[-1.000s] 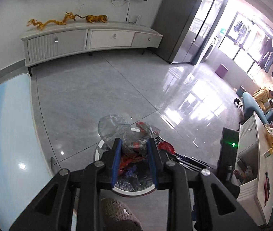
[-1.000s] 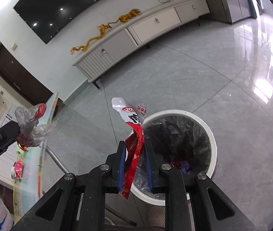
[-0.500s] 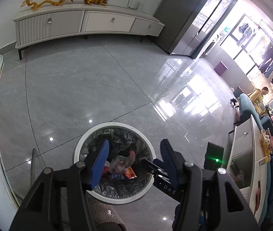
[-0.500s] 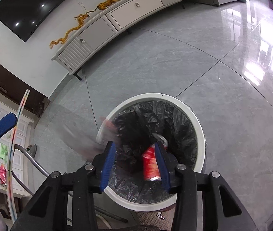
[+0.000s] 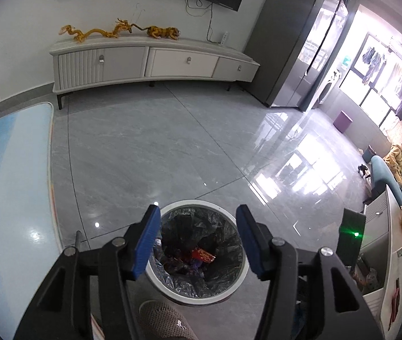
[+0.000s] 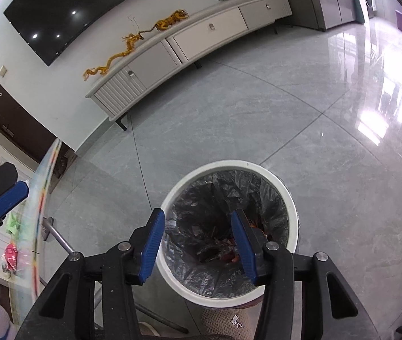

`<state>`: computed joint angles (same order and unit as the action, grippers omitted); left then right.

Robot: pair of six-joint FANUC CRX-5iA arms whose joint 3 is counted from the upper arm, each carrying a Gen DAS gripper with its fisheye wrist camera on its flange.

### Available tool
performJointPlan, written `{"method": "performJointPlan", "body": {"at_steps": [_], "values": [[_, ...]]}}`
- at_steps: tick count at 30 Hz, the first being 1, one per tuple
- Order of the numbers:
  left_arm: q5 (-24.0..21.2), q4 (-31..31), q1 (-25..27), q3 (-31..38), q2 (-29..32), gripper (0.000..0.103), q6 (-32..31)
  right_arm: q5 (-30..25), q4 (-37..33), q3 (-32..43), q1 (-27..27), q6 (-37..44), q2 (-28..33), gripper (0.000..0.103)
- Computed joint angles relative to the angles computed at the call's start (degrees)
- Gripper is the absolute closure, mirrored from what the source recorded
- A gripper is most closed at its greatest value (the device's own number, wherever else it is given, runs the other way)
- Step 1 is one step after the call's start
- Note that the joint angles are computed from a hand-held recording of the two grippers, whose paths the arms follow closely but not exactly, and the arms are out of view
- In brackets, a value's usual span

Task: Collect trash
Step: 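Move both tools back over the table toward the pink bag and tissue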

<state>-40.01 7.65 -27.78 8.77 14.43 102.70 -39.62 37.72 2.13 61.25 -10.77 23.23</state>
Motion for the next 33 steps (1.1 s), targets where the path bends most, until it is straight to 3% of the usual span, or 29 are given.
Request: {"method": "performJointPlan", "body": {"at_steps": [10, 19, 23, 27, 33], "values": [[3.37, -8.71, 1.23, -8.41, -12.41, 0.049, 7.98, -3.25, 7.22, 4.80, 3.05, -0.03, 0.16, 0.050], [0.78, -15.06, 5.07, -14.41, -23.39, 0.049, 15.30, -5.86, 11.36, 12.20, 6.15, 3.32, 2.85, 0.047], [-0.81, -20.89, 6.43, -16.01, -28.58, 0.048, 20.33, -7.18, 12.87, 16.61, 7.43, 5.45, 4.79, 0.047], [-1.47, -21.70, 8.91, -18.46, -32.79, 0.041, 21.45, -8.39, 13.07, 21.83, 8.72, 8.20, 7.42, 0.045], [-3.31, -22.77, 11.23, -21.79, -37.45, 0.041, 22.26, -11.91, 9.27, 32.76, 10.67, 16.46, 13.14, 0.043]]}}
